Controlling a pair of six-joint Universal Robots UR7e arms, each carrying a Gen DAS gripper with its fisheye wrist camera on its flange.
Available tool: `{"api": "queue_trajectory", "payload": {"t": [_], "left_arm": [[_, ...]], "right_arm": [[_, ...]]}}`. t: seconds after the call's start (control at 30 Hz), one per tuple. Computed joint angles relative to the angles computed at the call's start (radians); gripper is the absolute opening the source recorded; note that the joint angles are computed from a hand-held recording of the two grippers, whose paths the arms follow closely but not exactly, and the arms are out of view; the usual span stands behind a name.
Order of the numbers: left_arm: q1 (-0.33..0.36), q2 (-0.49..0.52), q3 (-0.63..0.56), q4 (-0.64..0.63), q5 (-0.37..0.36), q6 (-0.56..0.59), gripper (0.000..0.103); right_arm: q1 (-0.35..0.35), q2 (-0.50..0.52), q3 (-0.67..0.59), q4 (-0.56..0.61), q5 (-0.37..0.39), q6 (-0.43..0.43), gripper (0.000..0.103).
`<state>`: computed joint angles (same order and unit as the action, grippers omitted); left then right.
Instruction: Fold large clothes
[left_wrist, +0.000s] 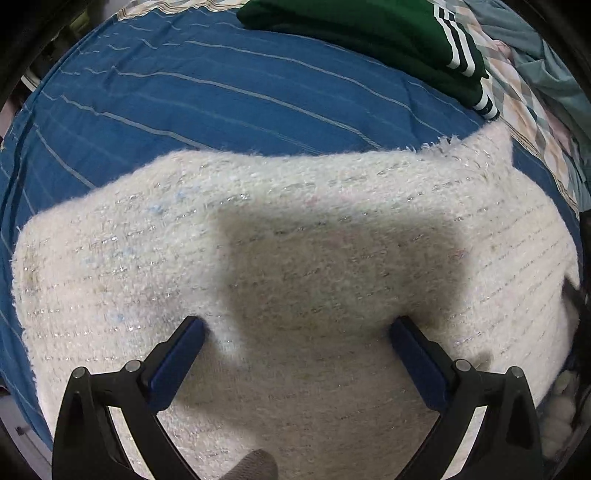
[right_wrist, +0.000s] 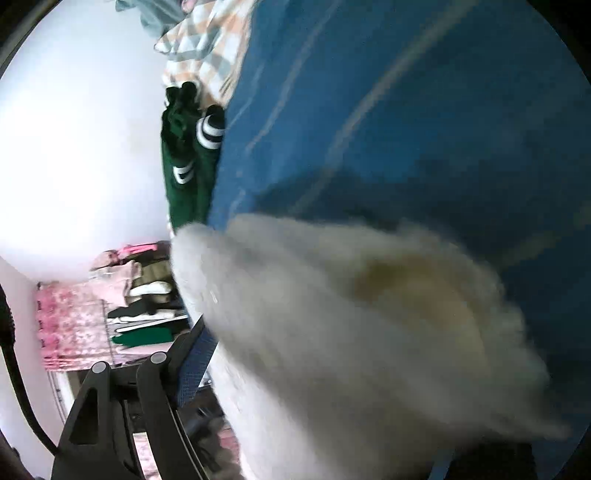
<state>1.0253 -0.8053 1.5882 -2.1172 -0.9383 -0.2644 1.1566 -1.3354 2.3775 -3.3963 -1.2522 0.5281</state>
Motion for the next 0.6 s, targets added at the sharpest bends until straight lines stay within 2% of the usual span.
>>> {"api": "queue_trajectory", "payload": {"t": [0.07,0.1,0.2,0.3,0.37,0.4,0.47,0.6], "left_arm": [[0.003,-0.002,-0.001,-0.003,-0.001,0.014,0.103],[0.010,0.012,-0.013,-0.012,0.005,0.029,0.103],[0.009,0.056,-0.064,-0.012,0.018,0.059,0.103],[0.001,0.114,-0.123,-0.031,0.010,0.112,0.103],[-0.005,0.154,-0.166,-0.041,-0.027,0.156,0.103],[-0.009,0.180,-0.189,-0.049,-0.057,0.189,0.103],[-0.018,0.239,-0.242,-0.072,-0.136,0.259,0.103],[-0.018,0.328,-0.346,-0.062,-0.286,0.295,0.103]], "right_arm": [[-0.002,0.020,-0.012,-0.020,0.055,-0.003,0.067],[0.007,0.035,-0.022,-0.030,0.061,-0.007,0.043],[0.051,0.023,-0.020,-0.089,0.007,0.035,0.031],[0.137,-0.051,-0.017,-0.085,-0.104,0.051,0.029],[0.197,-0.091,-0.038,-0.058,-0.187,0.038,0.029],[0.220,-0.105,-0.055,-0.042,-0.224,0.031,0.029],[0.281,-0.161,-0.088,0.025,-0.344,-0.004,0.029],[0.388,-0.206,-0.188,0.190,-0.561,-0.106,0.029]]}}
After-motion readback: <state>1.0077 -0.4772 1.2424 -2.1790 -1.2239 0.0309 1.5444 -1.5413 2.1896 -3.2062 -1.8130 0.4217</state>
